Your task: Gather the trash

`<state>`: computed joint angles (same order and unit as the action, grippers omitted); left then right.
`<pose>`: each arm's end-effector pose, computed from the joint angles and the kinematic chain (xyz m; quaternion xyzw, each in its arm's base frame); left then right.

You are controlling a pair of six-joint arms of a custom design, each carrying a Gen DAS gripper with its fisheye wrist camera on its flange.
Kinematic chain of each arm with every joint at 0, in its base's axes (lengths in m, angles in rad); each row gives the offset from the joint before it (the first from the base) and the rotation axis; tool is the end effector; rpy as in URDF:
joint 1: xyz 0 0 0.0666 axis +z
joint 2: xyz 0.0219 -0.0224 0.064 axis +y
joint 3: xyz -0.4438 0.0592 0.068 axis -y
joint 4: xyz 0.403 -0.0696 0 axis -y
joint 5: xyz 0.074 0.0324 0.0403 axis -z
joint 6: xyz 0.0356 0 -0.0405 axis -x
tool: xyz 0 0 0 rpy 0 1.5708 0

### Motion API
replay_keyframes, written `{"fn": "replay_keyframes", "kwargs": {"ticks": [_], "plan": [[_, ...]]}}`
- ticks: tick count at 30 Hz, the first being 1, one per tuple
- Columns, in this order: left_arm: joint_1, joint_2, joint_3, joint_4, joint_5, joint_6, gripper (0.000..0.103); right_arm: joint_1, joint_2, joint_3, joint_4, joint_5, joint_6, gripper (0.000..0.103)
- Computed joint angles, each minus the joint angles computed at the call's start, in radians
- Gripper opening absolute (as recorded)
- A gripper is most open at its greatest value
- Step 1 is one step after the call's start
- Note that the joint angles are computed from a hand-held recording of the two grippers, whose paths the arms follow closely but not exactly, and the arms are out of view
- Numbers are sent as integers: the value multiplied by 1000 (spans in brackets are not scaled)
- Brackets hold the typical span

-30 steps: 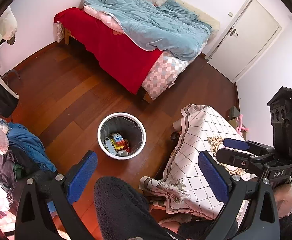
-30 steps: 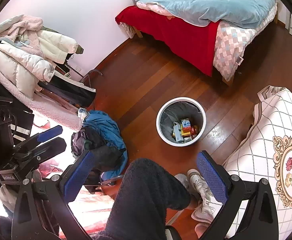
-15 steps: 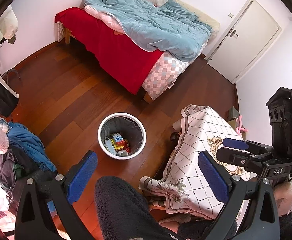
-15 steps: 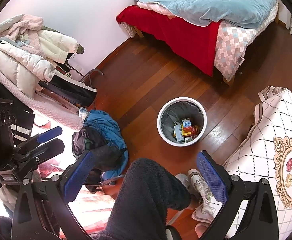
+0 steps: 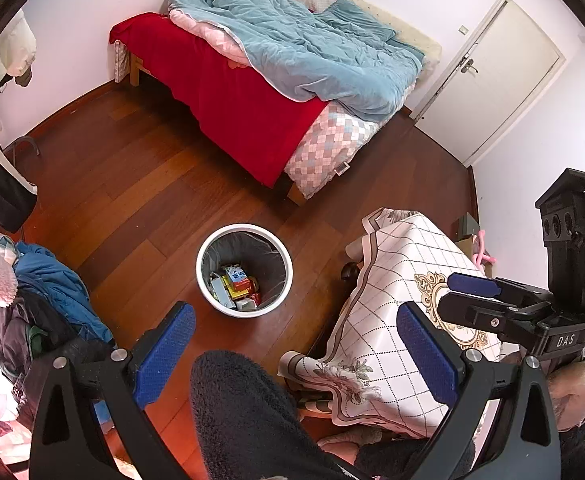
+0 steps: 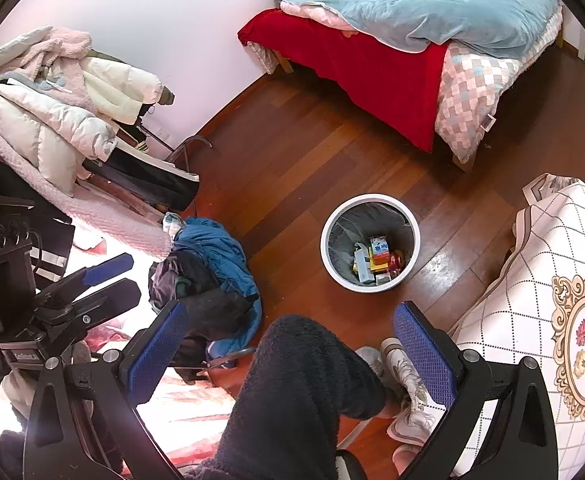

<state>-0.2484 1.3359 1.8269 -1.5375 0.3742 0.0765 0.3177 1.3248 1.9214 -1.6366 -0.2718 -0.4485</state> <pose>0.3782 -0.1098 0.6752 0.1295 0.9413 -0.2185 0.2222 0.3465 0.1236 0.7105 0.0270 0.9564 0.2184 0.1922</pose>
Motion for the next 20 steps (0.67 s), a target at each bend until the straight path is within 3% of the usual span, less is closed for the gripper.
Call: {"fn": "replay_keyframes", "kwargs": {"ticks": [20], "plan": [[21, -3, -8, 11, 11, 0, 103, 2, 10, 31, -22, -7, 15, 103]]}}
